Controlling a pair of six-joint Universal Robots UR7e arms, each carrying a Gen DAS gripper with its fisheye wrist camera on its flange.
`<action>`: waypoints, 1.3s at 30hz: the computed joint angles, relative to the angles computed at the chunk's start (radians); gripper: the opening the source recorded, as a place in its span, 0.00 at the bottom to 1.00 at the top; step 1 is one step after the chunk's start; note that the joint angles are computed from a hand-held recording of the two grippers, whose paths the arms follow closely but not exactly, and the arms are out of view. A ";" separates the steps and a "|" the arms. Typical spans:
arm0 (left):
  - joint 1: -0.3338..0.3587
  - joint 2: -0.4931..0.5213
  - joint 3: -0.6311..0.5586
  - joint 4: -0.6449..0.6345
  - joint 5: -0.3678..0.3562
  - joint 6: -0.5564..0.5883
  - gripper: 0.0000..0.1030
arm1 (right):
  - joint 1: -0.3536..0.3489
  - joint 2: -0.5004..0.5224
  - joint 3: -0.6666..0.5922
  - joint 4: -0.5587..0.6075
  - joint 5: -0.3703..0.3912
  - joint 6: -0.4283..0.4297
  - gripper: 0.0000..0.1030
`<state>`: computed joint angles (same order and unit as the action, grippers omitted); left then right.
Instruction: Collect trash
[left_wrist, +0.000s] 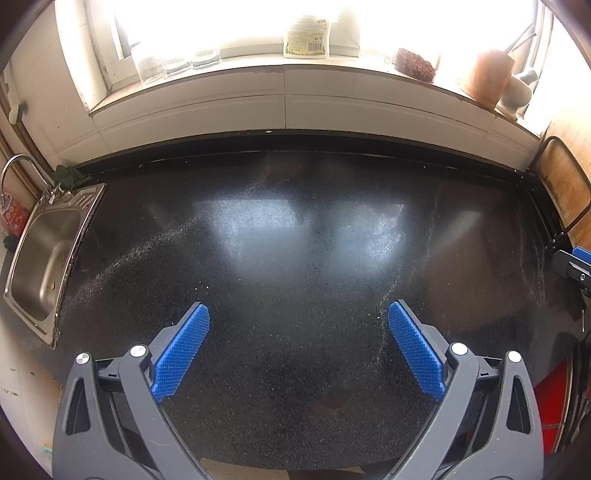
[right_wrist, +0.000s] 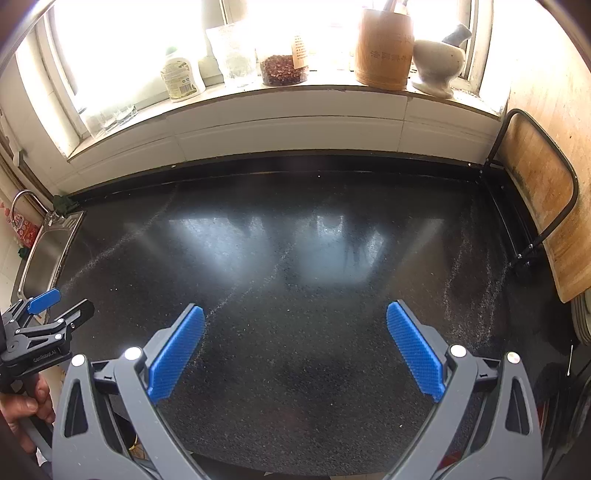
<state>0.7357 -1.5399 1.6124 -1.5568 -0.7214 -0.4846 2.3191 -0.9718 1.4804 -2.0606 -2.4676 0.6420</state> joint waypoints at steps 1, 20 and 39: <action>0.000 0.000 0.000 0.002 0.000 -0.002 0.92 | 0.000 -0.001 0.000 0.001 0.001 -0.001 0.93; -0.013 -0.010 0.006 0.013 0.001 -0.004 0.92 | 0.003 -0.006 0.003 0.003 -0.004 -0.002 0.93; -0.015 -0.016 0.010 0.013 -0.003 0.004 0.92 | 0.007 -0.013 0.007 0.022 -0.009 0.026 0.93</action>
<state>0.7210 -1.5555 1.6228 -1.5439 -0.7244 -0.4804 2.3262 -0.9852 1.4876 -2.0383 -2.4762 0.6683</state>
